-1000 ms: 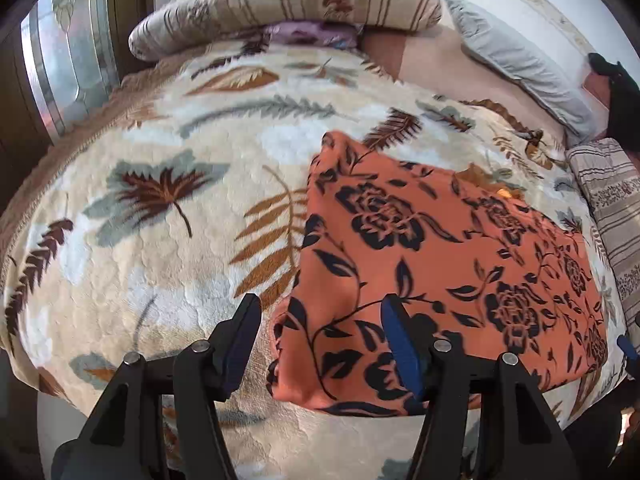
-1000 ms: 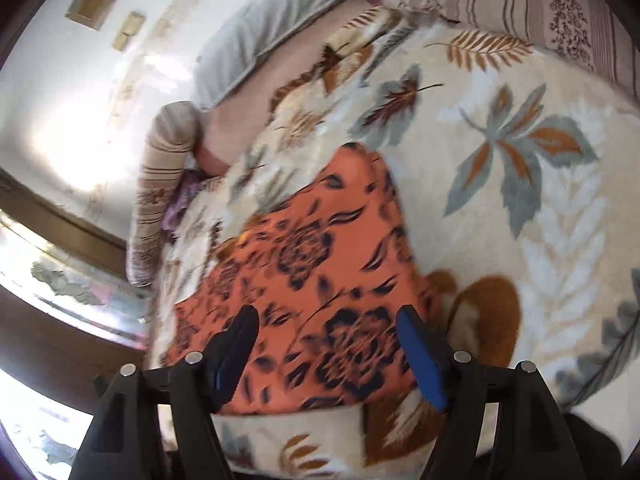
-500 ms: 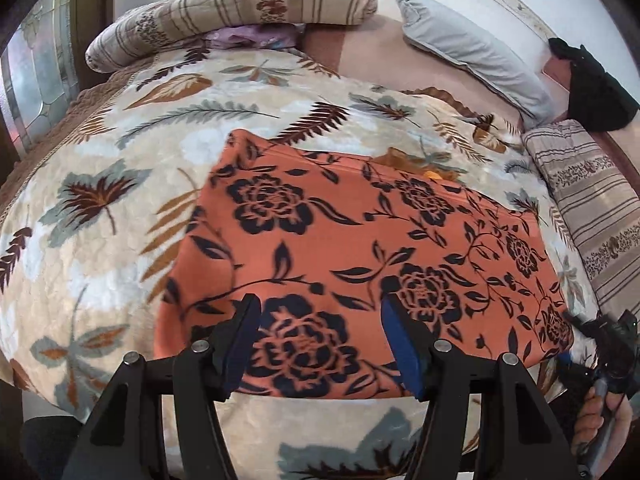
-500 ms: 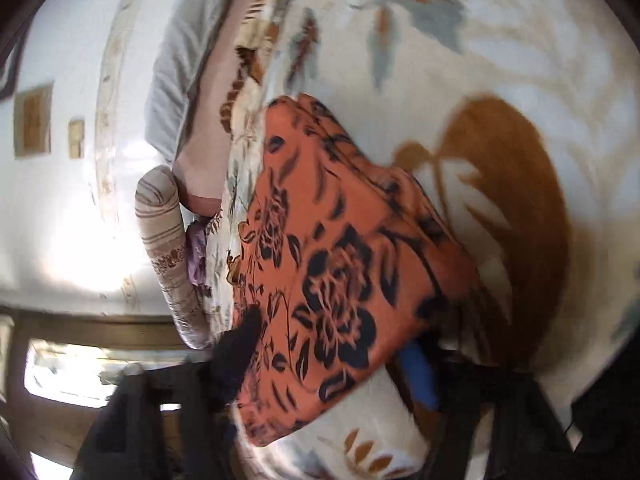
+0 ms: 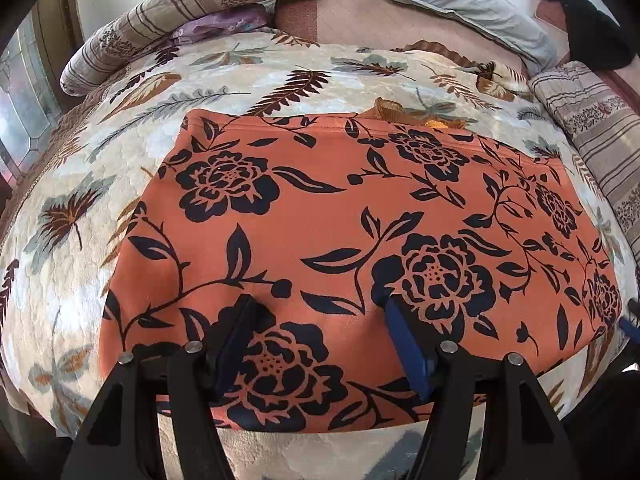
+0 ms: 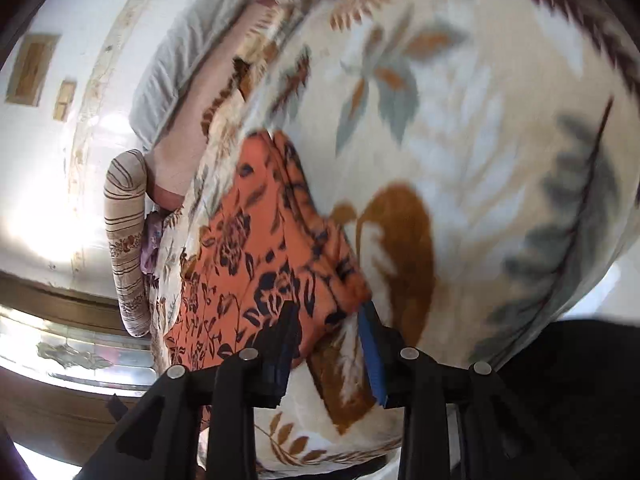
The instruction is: Fold small clothes
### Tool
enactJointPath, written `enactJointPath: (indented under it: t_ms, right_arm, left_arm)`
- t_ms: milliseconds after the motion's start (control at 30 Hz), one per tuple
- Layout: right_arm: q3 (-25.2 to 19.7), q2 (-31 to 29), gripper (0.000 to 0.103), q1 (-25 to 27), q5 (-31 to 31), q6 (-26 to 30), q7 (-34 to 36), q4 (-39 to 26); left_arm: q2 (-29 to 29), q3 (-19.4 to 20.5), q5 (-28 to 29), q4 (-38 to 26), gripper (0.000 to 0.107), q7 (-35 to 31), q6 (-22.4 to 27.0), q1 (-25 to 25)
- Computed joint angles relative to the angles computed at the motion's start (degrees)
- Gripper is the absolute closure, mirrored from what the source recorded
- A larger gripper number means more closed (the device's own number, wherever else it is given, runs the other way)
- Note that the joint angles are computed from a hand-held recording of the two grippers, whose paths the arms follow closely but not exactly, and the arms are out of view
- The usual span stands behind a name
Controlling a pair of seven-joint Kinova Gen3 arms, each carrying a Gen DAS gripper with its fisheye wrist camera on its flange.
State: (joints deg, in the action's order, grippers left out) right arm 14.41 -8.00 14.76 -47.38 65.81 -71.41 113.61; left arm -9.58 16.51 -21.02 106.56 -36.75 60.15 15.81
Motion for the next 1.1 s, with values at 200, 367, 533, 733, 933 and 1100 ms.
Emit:
enactJointPath:
  t_ms: [200, 367, 533, 733, 933, 1100]
  right_arm:
    - [-4.65, 10.04, 0.021, 0.24, -1.47, 3.25, 7.08, -14.83]
    - [-8.1, 23.29, 0.021, -3.63, 0.81, 3.58, 4.0, -28.11]
    - [-12.9, 29.78, 0.046, -3.17, 5.44, 6.0, -0.08, -35.24]
    - [-13.93, 28.43, 0.093, -1.64, 9.84, 0.93, -5.95, -33.03]
    - [-14.81, 26.16, 0.07, -2.46, 14.07, 0.03, -9.35, -33.61]
    - [-15.65, 17.28, 0.066, -3.95, 13.97, -5.06, -6.24, -28.37]
  left_arm:
    - [-0.47, 0.62, -0.52, 1.12, 0.036, 0.66, -1.23, -0.2]
    - [-0.79, -0.63, 0.92, 1.36, 0.034, -1.37, -2.47, -0.38]
    - [-1.96, -0.93, 2.06, 2.83, 0.033, -3.22, -4.79, -1.28]
    - [-1.95, -0.2, 2.13, 3.0, 0.032, -3.77, -5.69, -2.36]
    - [-4.98, -3.42, 8.09, 2.56, 0.032, -6.23, -6.24, -3.66]
    - [-5.9, -2.38, 9.15, 3.51, 0.032, -6.87, -4.19, -6.62]
